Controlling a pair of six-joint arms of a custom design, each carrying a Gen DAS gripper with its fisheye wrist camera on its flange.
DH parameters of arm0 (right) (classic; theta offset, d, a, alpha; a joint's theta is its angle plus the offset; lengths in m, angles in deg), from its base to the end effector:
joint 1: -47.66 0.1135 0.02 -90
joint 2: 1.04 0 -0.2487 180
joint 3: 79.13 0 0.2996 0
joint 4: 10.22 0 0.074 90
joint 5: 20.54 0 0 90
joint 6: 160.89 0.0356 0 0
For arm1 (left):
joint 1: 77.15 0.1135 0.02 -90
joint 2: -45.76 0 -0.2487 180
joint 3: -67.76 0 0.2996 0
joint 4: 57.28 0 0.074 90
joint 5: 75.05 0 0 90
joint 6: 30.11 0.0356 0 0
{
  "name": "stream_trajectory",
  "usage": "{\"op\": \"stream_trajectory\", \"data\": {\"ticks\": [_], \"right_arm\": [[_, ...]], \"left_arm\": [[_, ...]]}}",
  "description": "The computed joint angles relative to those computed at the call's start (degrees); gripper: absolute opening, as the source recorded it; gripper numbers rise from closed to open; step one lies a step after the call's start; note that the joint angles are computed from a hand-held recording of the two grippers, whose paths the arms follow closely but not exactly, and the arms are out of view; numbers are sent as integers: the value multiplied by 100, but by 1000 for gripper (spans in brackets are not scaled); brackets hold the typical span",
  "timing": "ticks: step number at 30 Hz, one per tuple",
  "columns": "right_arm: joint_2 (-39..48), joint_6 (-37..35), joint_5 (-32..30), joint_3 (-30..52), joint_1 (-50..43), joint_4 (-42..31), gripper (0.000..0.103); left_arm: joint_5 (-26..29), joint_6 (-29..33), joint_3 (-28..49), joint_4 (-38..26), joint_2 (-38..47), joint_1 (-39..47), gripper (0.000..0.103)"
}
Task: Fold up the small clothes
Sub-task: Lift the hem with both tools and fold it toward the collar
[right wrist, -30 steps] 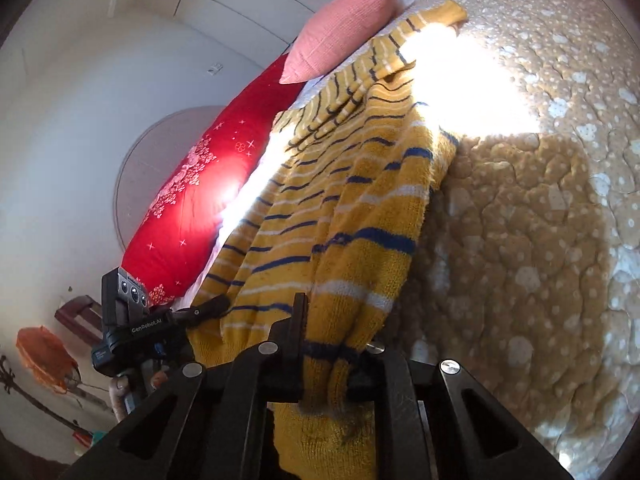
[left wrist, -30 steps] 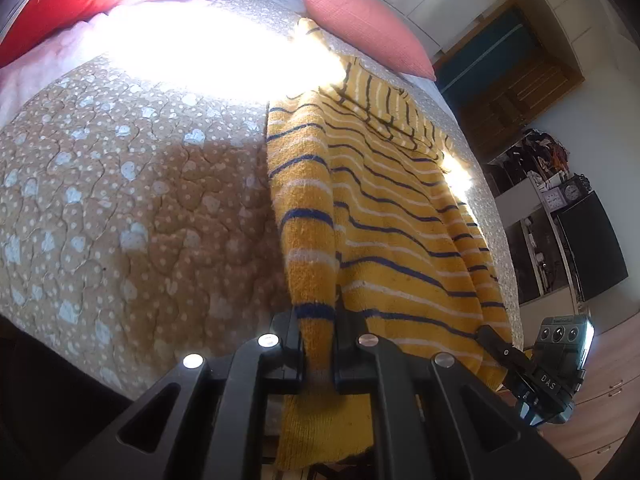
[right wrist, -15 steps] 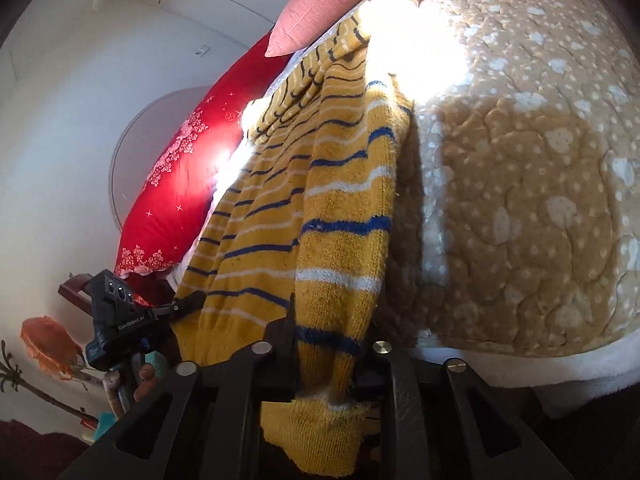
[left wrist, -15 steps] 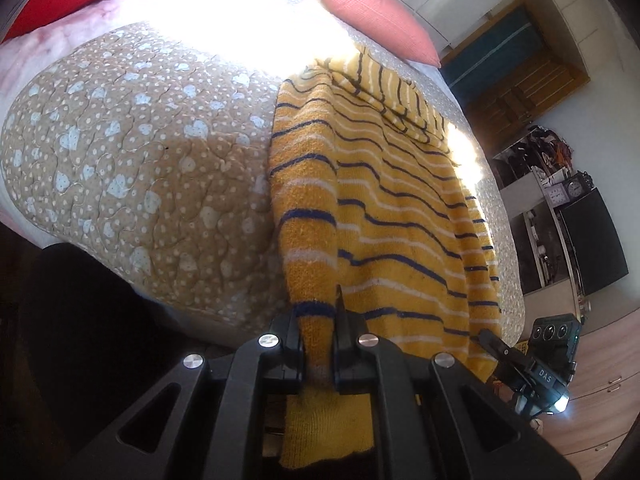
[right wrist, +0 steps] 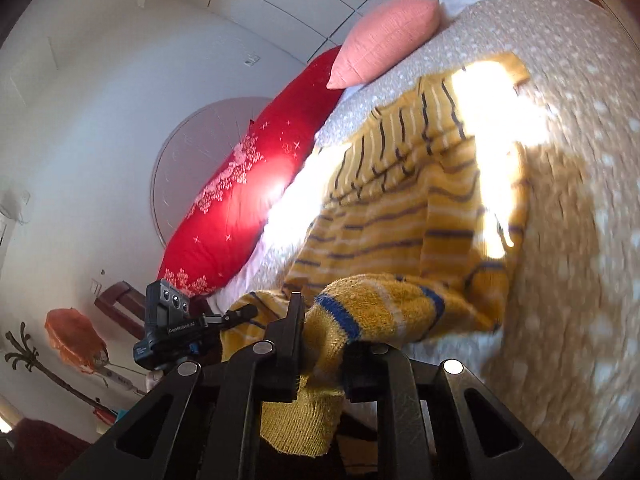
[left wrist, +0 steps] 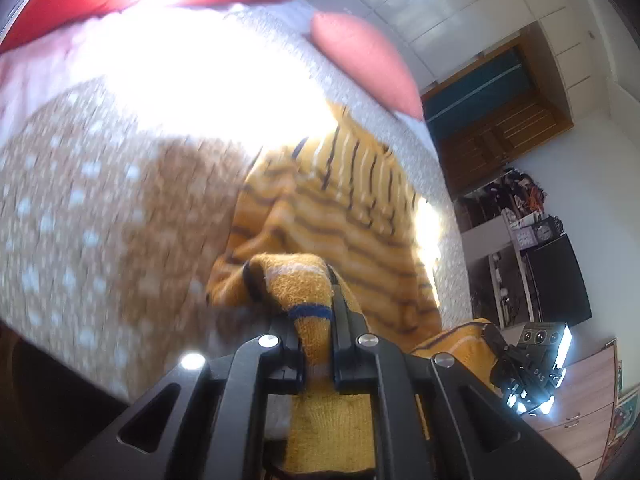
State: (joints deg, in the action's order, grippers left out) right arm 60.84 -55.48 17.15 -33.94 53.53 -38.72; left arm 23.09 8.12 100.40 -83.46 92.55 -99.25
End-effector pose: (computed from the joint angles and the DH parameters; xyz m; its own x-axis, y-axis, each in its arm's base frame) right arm 0.2530 0.0543 0.1789 -0.8444 0.0765 -0.5302 -0.4076 0.5506 0.7285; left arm 0.2052 -0.0888 0.1508 -0.7422 -0.5379 -0.3998 -0.1787 0.7337 -0.6555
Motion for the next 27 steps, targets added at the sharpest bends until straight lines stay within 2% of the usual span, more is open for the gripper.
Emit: {"op": "stream_trajectory", "data": {"ticks": [3,6,9,11,12,13,14,15,16,17,18,20,21,23,27], "right_arm": [[1479,216,291,1254,145,446,16],[2855,588,685,2490,222,646,16],[4085,876,1122,3637,260,547,19],[4724,973,1306,4271,239,304,21],[4968,1086,1336,4493,212,264,30],[5158,1262,1285,4619,172,324,36],[5332,1494,1141,4719,119,473,47],[5494,1788,942,4774,60,713,52],[5649,2097,780,4833,10,954,54],[5757,2402,647,4844,-47,1199,55],[5871,2741,541,4878,-97,1471,57],[6066,3546,269,4820,-214,2231,61],[6166,3972,174,4813,-255,2618,66],[6307,4516,128,4846,-306,3019,70],[6216,4351,286,5015,-298,2574,73]], "left_arm": [[86,663,1251,474,1672,584,9],[541,824,2728,747,3642,1045,9],[739,989,4188,557,5278,1258,10],[987,999,4901,320,6012,1388,10],[1148,923,5114,289,6247,1441,10],[1331,827,5166,408,6363,1495,11],[1476,729,5124,609,6397,1531,14],[1602,674,5059,779,6379,1570,21],[1716,596,4913,1022,6297,1598,25],[1828,504,4757,1321,6211,1666,38],[1885,362,4512,1678,6048,1727,56],[1993,14,4153,2326,5795,1937,77],[2046,-155,3988,2559,5672,2026,79],[2044,-198,3894,2453,5478,2136,79],[1369,511,3625,1702,4839,1939,80]]}}
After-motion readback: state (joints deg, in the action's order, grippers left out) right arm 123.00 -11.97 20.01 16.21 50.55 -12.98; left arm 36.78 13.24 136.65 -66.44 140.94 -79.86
